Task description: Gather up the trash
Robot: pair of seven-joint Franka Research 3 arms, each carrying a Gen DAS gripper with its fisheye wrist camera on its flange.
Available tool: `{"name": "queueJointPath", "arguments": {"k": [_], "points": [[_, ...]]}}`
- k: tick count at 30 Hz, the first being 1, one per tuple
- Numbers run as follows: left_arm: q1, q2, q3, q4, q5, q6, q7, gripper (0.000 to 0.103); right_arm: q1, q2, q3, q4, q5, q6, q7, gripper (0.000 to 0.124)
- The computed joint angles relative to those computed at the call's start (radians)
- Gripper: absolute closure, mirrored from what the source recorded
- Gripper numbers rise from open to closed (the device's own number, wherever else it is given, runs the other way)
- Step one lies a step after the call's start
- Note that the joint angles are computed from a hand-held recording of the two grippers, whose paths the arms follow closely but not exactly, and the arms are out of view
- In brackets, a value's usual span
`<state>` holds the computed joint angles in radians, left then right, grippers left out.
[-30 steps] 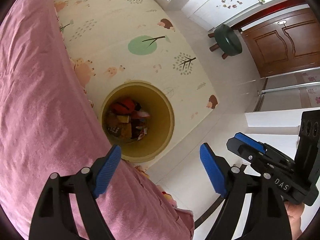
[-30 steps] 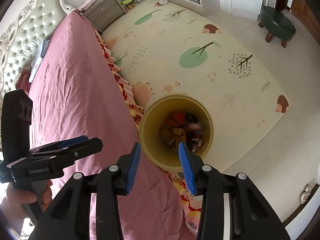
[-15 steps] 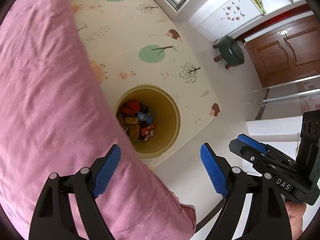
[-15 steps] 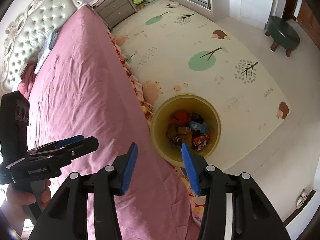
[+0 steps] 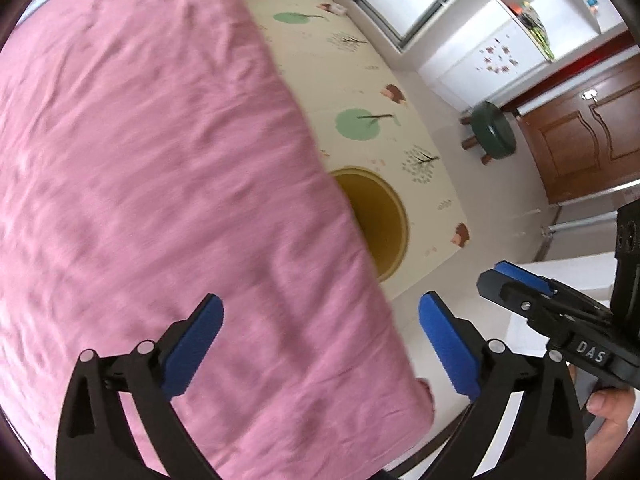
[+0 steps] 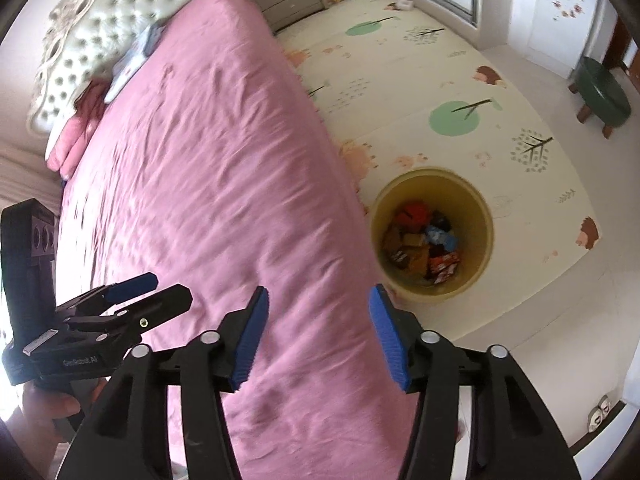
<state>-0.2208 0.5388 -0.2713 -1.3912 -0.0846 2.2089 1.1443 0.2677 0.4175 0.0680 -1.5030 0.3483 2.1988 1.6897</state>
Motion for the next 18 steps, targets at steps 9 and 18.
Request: {"name": "queueJointPath", "arguments": {"k": [9, 18], "points": [[0.048, -0.334, 0.040, -0.443, 0.011, 0.108, -0.074, 0.004, 0.083, -0.048, 0.033, -0.058, -0.003, 0.060, 0.048, 0.051], [0.053, -0.578, 0.072, -0.733, -0.004, 0.162, -0.159, 0.004, 0.149, -0.066, 0.064, -0.061, -0.017, 0.054, 0.045, 0.042]]}}
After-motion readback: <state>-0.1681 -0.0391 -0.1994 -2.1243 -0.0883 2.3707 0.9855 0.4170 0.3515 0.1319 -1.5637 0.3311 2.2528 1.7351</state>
